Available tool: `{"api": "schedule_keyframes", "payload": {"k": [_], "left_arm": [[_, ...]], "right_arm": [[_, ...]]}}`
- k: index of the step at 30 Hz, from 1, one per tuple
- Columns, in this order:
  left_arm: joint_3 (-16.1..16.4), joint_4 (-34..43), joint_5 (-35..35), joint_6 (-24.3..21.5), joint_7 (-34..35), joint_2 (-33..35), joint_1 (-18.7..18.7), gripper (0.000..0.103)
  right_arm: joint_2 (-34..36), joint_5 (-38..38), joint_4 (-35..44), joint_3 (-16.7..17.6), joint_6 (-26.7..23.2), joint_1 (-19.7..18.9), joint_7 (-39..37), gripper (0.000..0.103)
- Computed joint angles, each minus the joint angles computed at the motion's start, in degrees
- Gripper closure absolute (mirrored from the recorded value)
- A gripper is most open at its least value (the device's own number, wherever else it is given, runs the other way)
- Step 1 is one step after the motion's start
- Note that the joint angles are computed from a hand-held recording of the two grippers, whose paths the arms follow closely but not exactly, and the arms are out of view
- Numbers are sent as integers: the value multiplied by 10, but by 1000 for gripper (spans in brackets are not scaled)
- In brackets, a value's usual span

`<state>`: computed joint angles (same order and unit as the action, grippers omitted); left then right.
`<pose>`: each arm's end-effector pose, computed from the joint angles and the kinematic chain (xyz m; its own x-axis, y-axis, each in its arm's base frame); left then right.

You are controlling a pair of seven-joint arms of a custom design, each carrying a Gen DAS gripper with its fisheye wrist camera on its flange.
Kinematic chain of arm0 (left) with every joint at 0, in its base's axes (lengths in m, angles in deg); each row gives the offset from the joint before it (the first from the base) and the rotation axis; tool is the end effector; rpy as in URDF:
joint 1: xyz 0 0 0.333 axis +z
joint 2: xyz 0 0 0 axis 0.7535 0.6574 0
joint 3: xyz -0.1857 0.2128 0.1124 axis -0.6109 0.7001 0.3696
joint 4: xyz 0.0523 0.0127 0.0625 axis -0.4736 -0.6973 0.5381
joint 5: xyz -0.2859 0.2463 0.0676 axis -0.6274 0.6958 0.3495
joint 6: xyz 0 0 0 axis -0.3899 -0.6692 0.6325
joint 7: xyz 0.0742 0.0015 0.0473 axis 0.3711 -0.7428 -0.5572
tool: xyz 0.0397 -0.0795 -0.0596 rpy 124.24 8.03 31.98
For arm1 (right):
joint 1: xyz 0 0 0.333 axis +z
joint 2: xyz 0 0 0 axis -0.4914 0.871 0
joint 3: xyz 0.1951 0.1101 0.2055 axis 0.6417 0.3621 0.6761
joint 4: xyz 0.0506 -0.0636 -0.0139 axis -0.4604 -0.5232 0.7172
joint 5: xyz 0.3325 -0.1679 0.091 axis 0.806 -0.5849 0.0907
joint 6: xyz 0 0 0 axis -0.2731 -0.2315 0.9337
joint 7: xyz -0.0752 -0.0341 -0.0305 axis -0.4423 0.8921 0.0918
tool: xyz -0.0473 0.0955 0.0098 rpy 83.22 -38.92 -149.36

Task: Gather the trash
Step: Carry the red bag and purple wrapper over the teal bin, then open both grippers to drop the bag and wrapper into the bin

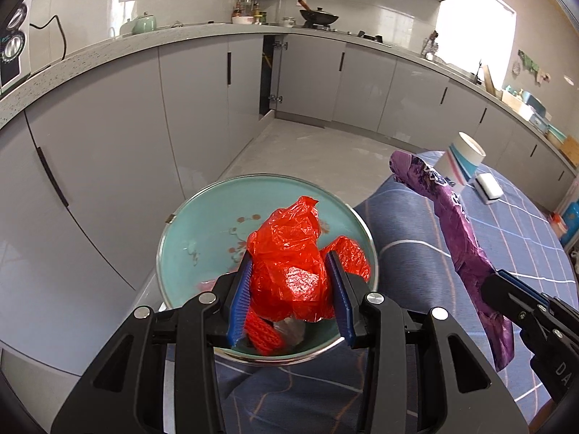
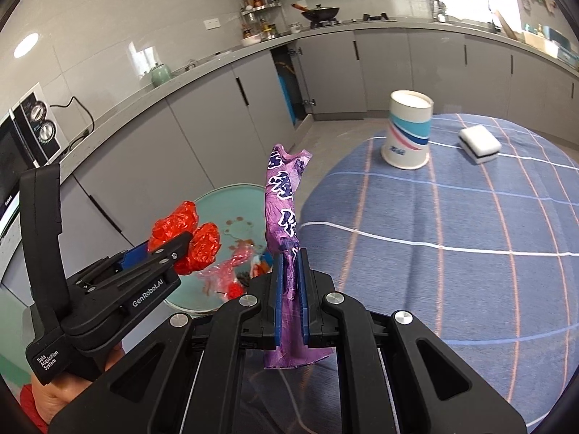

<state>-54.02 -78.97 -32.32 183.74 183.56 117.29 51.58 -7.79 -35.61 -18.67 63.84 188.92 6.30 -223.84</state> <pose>0.7585 -0.1155 0.2958 -0.4755 -0.8749 0.0920 -0.6494 0.2785 -0.7076 0.6392 0.3459 0.2995 -0.3188 -0.9099 -0.2655 -0.5684 0.4077 -0.7147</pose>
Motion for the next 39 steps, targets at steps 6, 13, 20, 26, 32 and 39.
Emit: {"api": "schedule_keyframes", "payload": {"k": [6, 13, 20, 26, 32, 39], "left_arm": [[10, 14, 5, -4, -15, 8, -3, 63], [15, 41, 11, -20, -28, 23, -2, 63], [25, 117, 14, -83, -58, 64, 4, 63], [26, 190, 11, -134, -75, 104, 8, 63], [57, 252, 55, -157, -118, 143, -21, 63], [71, 312, 98, -182, -141, 180, -41, 63]], "right_arm": [[28, 35, 42, 11, 5, -10, -45, 94], [49, 70, 73, 4, 8, -3, -85, 94], [65, 106, 91, 3, 11, -4, -119, 94], [94, 148, 131, 10, 15, -14, -164, 94], [145, 229, 199, 46, 8, -44, -258, 94], [199, 314, 270, 65, -5, -63, -336, 94]]}}
